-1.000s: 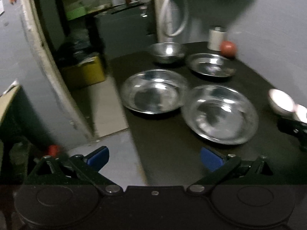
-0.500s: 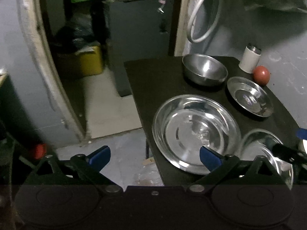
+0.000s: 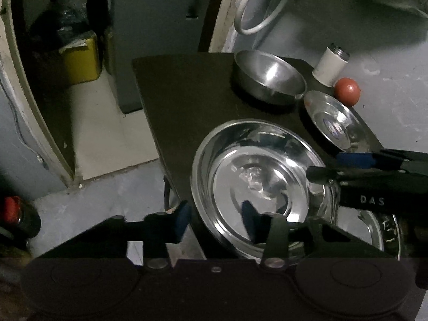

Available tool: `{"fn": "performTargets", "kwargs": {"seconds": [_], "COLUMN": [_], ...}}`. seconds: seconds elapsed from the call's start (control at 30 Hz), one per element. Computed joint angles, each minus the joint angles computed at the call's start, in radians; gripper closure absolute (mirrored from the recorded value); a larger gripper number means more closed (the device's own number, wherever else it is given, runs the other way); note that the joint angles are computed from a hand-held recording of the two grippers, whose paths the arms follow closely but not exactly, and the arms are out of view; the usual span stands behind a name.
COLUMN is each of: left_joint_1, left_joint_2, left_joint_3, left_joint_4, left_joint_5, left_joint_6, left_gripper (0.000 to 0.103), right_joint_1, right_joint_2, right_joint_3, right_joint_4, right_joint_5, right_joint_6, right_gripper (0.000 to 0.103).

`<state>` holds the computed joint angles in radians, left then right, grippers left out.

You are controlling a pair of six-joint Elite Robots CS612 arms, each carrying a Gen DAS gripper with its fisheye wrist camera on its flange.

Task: Organize plates and bowls
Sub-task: 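Lift the basin with the left gripper toward the other large basin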

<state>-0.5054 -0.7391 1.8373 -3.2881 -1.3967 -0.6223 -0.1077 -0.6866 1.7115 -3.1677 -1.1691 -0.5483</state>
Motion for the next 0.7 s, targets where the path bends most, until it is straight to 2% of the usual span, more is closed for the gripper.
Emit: {"fn": "performTargets", "kwargs": {"seconds": [0.2,0.3,0.4,0.5,0.7], "left_joint_1": [0.001,0.003,0.003,-0.004,-0.006], "left_joint_2": [0.009,0.012,0.018,0.022,0.016], "left_joint_3": [-0.002,0.001,0.004,0.009,0.014], "left_joint_4": [-0.009,-0.019,-0.030,-0.051,-0.043], "left_joint_5": [-0.004,-0.011,-0.019,0.002,0.010], "left_joint_6": [-0.006,-0.010,-0.007,0.000,-0.041], "left_gripper": [0.074,0.077,0.080,0.080,0.085], "right_joint_1": [0.004,0.005,0.001,-0.006,-0.025], "right_joint_2": [0.007,0.014,0.020,0.028,0.030], "right_joint_3": [-0.017,-0.031,-0.038,-0.038,-0.032], "right_joint_4": [0.058,0.081,0.096,0.079,0.073], "right_joint_5": [0.003,0.000,0.018,0.043,0.101], "right_joint_6": [0.006,0.008,0.011,0.041,0.157], "right_gripper": [0.062,0.069,0.081,0.084,0.089]}}
